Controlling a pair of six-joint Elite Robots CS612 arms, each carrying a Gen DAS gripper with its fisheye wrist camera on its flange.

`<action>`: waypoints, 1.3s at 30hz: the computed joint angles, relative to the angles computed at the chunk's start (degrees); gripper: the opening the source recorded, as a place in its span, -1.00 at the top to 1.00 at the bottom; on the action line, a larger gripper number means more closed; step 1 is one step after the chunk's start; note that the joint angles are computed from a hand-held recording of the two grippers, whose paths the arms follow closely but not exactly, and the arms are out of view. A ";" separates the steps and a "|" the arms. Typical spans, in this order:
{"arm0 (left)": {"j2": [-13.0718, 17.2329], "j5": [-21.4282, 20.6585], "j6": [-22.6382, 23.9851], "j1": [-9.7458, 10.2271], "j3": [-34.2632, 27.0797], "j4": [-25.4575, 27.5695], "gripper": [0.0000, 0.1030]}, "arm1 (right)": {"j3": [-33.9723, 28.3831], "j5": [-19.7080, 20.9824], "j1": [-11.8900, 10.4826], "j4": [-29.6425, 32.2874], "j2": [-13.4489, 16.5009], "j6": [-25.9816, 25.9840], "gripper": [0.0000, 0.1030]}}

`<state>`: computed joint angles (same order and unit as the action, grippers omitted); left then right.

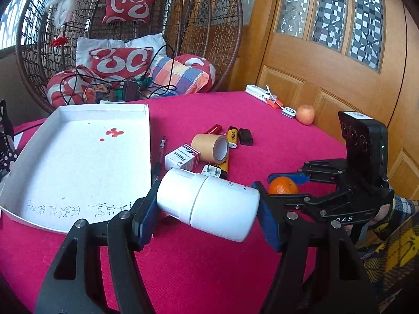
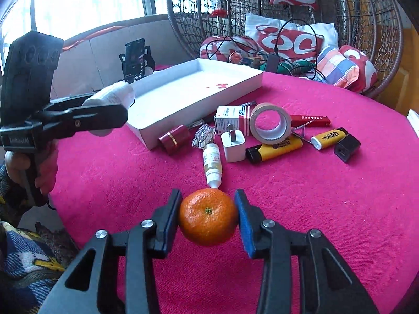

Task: Organize rigid objects
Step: 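Grasp the mandarin orange with the right gripper while the left gripper holds the bottle, then carry bottle and orange into the white tray and open both grippers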

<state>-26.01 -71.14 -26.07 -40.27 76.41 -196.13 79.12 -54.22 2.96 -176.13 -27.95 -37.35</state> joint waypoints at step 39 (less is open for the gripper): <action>-4.28 20.79 -18.74 -0.82 6.70 6.88 -0.31 | -6.85 3.73 1.26 -18.33 0.81 19.50 0.20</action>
